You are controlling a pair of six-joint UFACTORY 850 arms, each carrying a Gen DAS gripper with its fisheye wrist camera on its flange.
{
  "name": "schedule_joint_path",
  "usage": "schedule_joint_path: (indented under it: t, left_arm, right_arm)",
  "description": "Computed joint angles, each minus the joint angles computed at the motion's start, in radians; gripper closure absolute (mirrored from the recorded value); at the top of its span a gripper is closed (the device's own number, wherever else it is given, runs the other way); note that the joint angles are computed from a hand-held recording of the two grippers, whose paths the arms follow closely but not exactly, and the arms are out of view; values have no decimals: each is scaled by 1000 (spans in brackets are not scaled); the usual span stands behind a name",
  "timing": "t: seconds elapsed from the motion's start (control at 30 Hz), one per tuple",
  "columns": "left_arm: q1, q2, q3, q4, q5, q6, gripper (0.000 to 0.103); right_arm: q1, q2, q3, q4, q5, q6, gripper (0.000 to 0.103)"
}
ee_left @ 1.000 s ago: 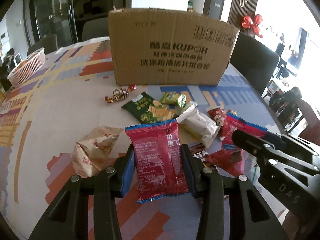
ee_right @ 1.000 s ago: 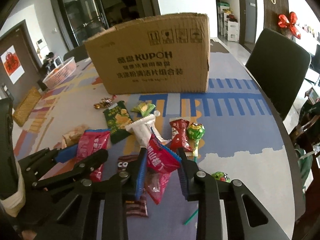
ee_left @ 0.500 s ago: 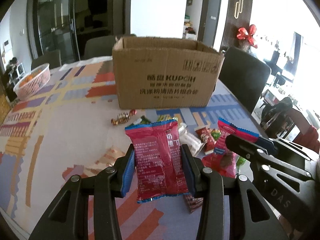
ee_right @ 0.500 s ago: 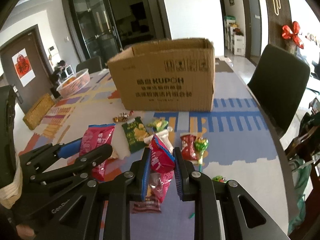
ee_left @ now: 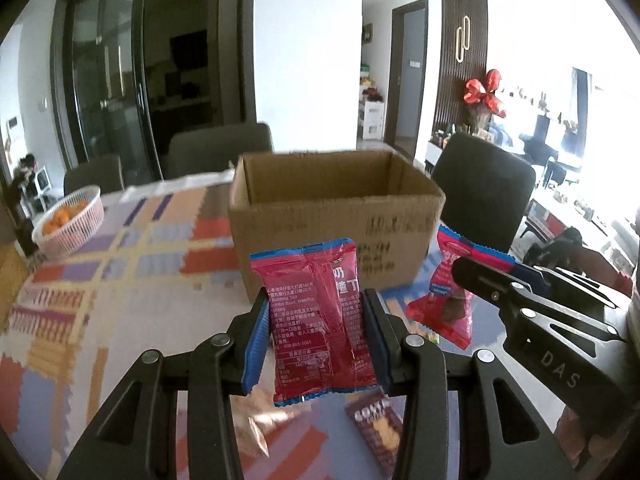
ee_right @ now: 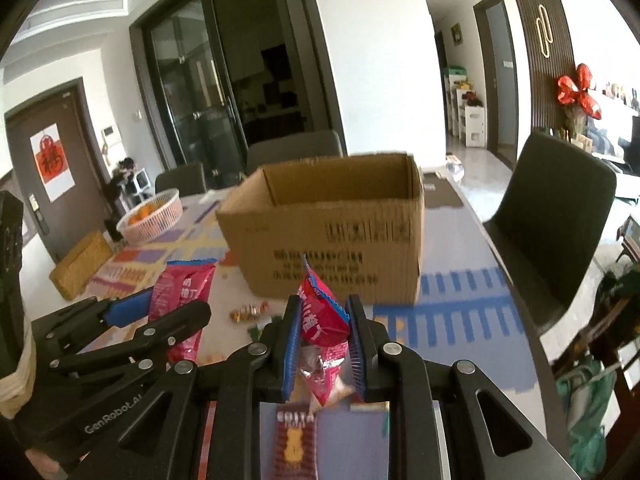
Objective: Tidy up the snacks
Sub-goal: 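Grasp the red bag with the left tool while the right tool grasps the red-and-white bag, then lower both bags into the cardboard box and open both tools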
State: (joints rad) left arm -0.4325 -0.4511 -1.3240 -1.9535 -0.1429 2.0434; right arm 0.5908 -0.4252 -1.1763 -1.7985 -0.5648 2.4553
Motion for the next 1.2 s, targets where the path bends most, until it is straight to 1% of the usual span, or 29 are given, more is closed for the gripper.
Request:
schedule_joint_path:
  t: [0.07,0.2,0.33,0.37,0.5,0.57,0.67,0.73,0.8,0.83,0.9,1.03,1.13,1.2]
  left_arm:
    - [0,-14,-32,26,2,-20,60]
    - [6,-50,-115,276,-7,-270,60]
    - [8,-80,-190,442,-1,-419,60]
    - [9,-91,-217,527,-1,-499,60]
    - [13,-125,-293,717,-24,-680,60]
    - [13,-155,-353,866,-41,-820,60]
    - [11,-206,-439,1098,-63,-1042,60]
    - [13,-254,-518,1265,-107,-1212,60]
    - [16,-301,-595,1363,-162,-1321,60]
    - [19,-324,-632,1368,-194,-1331,60]
    - [22,-382,-724,1449,-255,-1424,60]
    - [19,-482,-881,1567,-353,-1549,60]
    - [20,-551,-991,1608,-433,-1594,60]
    - [20,-581,-1038,1627,-462,-1616,59]
  right_arm:
    - [-8,-1,-13,-13,-9,1,80]
    - [-24,-9,-50,-40,-31,-5,80]
    - [-41,-19,-93,-42,-42,-41,80]
    - [-45,-21,-103,-41,-41,-53,80]
    - [-69,-42,-161,-33,-27,-115,80]
    - [-81,-58,-197,-11,-19,-160,80]
    - [-103,-86,-256,40,15,-233,80]
    - [-121,-101,-286,60,50,-264,80]
    - [-136,-126,-326,113,71,-329,80]
    - [-144,-140,-348,151,82,-369,80]
    - [-162,-168,-392,223,110,-449,80]
    - [-179,-204,-441,343,126,-564,80]
    - [-189,-225,-471,415,130,-642,80]
    - [-195,-233,-480,449,140,-678,80]
